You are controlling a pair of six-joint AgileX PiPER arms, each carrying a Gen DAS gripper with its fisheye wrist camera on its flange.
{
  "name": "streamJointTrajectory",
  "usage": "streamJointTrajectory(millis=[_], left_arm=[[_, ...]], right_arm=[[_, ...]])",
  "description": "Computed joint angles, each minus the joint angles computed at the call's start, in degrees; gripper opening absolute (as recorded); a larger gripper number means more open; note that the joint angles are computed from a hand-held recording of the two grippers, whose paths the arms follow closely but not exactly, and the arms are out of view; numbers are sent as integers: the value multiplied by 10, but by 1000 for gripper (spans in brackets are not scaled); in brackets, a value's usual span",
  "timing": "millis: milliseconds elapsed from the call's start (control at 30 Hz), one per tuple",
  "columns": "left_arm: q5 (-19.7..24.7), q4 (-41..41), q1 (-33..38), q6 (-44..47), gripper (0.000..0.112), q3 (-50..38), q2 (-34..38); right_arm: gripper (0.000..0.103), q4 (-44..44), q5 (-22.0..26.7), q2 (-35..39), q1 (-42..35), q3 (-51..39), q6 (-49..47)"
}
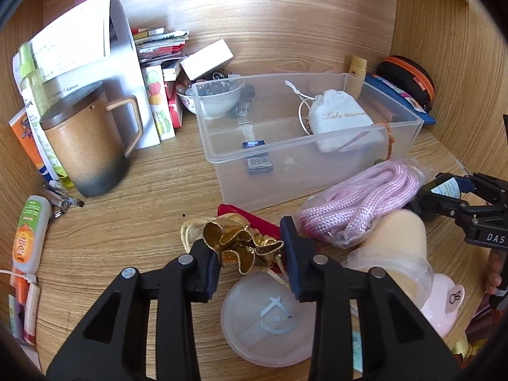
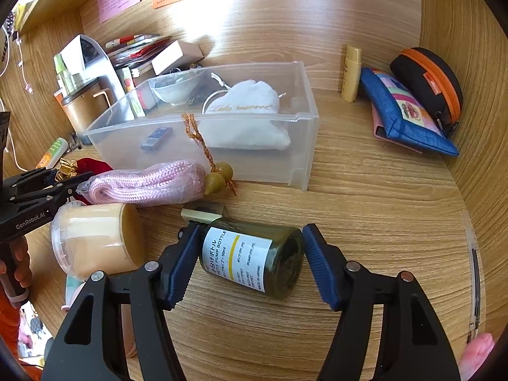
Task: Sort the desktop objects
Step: 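Grasp the gold ribbon ornament with the left tool while the right tool grasps the green bottle, then lift the ornament and green bottle into the clear box and release both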
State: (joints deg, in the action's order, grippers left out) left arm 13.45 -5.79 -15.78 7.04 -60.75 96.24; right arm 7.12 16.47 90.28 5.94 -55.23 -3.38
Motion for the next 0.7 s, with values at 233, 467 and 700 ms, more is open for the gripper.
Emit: streamJointTrajectory(millis=[233, 467, 700], left_arm=[[-11, 42, 3, -50, 31, 13, -16], [-12, 45, 9, -60, 31, 22, -38], [-13, 94, 6, -111, 31, 33, -63]], right_arm=[[62, -16, -6, -12, 4, 7, 11], [62, 19, -1, -38, -7, 10, -25], [62, 8, 2, -61, -3, 9, -16]])
